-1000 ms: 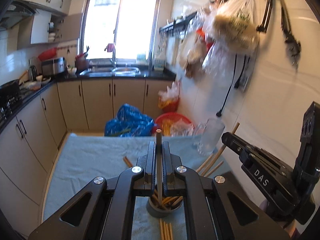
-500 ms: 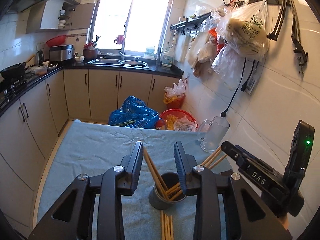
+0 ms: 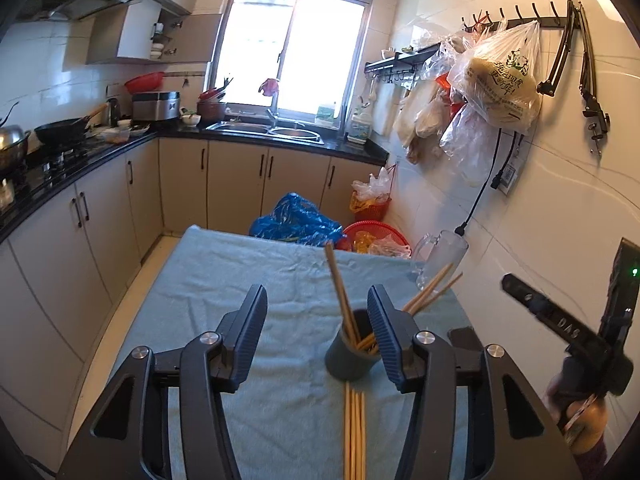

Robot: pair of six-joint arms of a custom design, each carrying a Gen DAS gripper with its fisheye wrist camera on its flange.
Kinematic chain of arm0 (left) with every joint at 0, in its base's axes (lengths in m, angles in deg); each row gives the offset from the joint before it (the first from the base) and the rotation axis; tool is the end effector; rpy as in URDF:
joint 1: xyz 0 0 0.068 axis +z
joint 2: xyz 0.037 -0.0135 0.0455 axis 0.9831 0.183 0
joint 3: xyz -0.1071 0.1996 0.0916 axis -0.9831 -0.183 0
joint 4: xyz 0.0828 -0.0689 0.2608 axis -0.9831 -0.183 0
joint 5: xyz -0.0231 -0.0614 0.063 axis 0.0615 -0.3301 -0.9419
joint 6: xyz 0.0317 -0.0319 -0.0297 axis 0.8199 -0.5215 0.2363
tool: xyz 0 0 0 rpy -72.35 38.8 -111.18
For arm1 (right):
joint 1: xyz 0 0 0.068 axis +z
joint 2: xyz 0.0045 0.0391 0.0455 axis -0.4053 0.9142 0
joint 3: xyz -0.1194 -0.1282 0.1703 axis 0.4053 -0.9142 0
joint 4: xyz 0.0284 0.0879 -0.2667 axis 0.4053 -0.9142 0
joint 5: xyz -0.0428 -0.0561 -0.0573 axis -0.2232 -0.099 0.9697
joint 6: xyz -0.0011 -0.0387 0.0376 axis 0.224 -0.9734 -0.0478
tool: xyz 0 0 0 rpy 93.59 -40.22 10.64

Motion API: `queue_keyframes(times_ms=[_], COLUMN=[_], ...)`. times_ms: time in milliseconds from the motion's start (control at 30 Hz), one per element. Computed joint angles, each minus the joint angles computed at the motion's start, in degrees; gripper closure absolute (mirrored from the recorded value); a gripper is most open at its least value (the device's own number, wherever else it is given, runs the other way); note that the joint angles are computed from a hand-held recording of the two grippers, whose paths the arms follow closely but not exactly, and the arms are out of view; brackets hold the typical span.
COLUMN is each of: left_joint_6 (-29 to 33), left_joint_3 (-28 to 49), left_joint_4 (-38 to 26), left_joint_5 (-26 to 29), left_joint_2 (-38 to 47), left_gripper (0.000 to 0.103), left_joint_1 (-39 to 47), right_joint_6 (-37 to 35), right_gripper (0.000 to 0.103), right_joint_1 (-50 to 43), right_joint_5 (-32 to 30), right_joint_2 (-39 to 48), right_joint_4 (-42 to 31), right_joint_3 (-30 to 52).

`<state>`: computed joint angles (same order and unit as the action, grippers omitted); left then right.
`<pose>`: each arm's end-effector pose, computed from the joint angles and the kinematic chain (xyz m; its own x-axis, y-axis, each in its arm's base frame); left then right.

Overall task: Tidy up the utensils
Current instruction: 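Open the left tool over the cup while the right tool releases its chopstick inside, then move the left tool back to the chopstick row while the right tool follows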

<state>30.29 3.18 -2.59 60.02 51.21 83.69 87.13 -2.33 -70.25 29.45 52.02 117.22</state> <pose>0.2984 0.0130 0.3961 -0.5250 -0.1291 -0.8413 0.0976 0.9728 -0.2102 0.3091 0.1167 0.3441 -0.4709 0.2384 -0.8493 -0.0576 0.9524 0.2993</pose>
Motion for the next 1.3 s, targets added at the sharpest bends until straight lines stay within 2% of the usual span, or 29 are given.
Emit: queue_keyframes(times_ms=[133, 367, 533, 700, 867, 1033, 1133, 1300], left_joint_6=[1.2, 5.0, 7.1, 8.9, 9.7, 9.5, 9.5, 9.5], left_joint_3=[-6.0, -15.7, -22.1, -27.4, -27.1, -26.2, -25.3, -21.9], left_joint_4=[-1.6, -3.9, -3.3, -0.4, 1.0, 4.1, 5.3, 5.9], left_joint_5=[1.2, 0.0, -1.5, -3.5, -2.2, -2.7, -3.0, -4.5], left_joint_2=[-5.1, -12.4, -13.6, -9.4, 1.0, 7.7, 9.9, 14.5], left_gripper=[0.051, 0.051, 0.051, 0.051, 0.075, 0.086, 0.091, 0.095], left_joint_1=[1.9, 1.0, -2.0, -7.7, -11.2, -12.9, -13.2, -13.8], right_joint_6=[-2.2, -6.6, -10.5, -12.7, -9.6, -5.0, -2.5, -1.2], right_gripper=[0.035, 0.032, 0.028, 0.022, 0.022, 0.022, 0.022, 0.022], right_joint_1=[0.7, -0.3, -3.9, -5.7, -5.6, -2.4, -2.0, 0.3], right_joint_5=[1.1, 4.3, 7.3, 7.7, -1.6, -8.1, -12.3, -12.5], right_joint_2=[-5.2, -17.9, -26.7, -29.1, -27.6, -20.5, -15.7, -9.6], right_joint_4=[-3.6, -12.8, -19.6, -24.7, -21.7, -12.8, -8.4, -4.3], right_joint_3=[-3.5, -9.5, -10.1, -10.0, -18.5, -27.3, -28.8, -28.3])
